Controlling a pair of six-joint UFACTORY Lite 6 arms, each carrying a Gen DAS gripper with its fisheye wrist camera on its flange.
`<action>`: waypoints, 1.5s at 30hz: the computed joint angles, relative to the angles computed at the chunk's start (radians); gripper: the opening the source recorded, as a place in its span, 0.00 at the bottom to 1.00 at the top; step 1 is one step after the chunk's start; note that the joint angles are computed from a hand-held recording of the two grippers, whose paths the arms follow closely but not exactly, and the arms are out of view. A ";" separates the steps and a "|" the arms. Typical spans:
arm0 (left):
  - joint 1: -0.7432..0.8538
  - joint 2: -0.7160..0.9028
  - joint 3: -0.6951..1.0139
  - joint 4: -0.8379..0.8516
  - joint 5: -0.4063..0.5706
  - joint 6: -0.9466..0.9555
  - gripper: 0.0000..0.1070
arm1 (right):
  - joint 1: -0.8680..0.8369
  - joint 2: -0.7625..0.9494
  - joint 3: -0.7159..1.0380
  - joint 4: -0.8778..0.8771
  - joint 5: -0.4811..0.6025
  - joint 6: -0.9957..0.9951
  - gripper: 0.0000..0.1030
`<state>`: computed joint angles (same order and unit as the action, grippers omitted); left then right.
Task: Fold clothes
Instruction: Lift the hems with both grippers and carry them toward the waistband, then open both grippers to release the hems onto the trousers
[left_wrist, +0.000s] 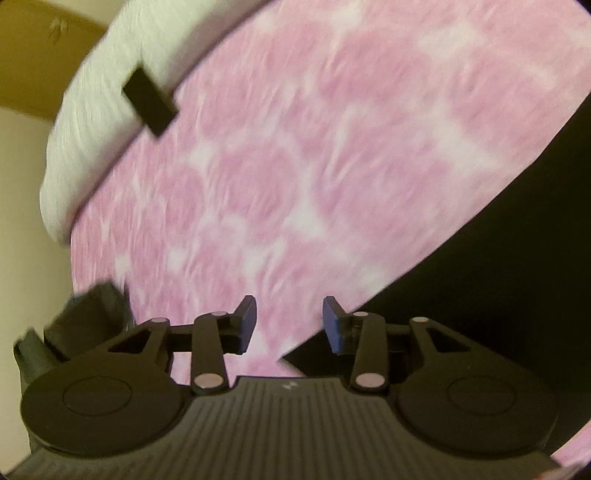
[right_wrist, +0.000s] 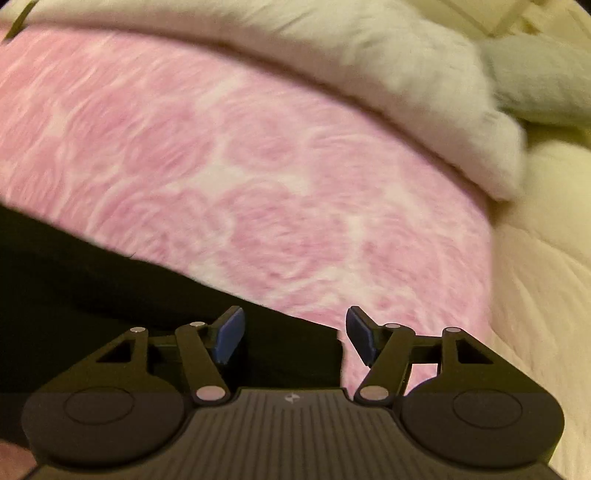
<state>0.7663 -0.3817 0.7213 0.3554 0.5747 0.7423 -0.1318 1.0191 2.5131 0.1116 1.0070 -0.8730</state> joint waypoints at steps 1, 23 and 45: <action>-0.056 -0.050 -0.016 -0.062 0.036 0.013 0.33 | -0.016 -0.066 -0.105 0.018 -0.040 0.008 0.62; -1.140 0.451 0.178 -0.630 -0.159 -0.318 0.32 | 0.161 -0.404 -0.943 0.539 -0.227 -0.373 0.42; 0.154 -0.220 -0.206 -0.555 0.254 0.677 0.47 | 0.525 -0.479 -1.001 0.640 -0.188 -0.487 0.43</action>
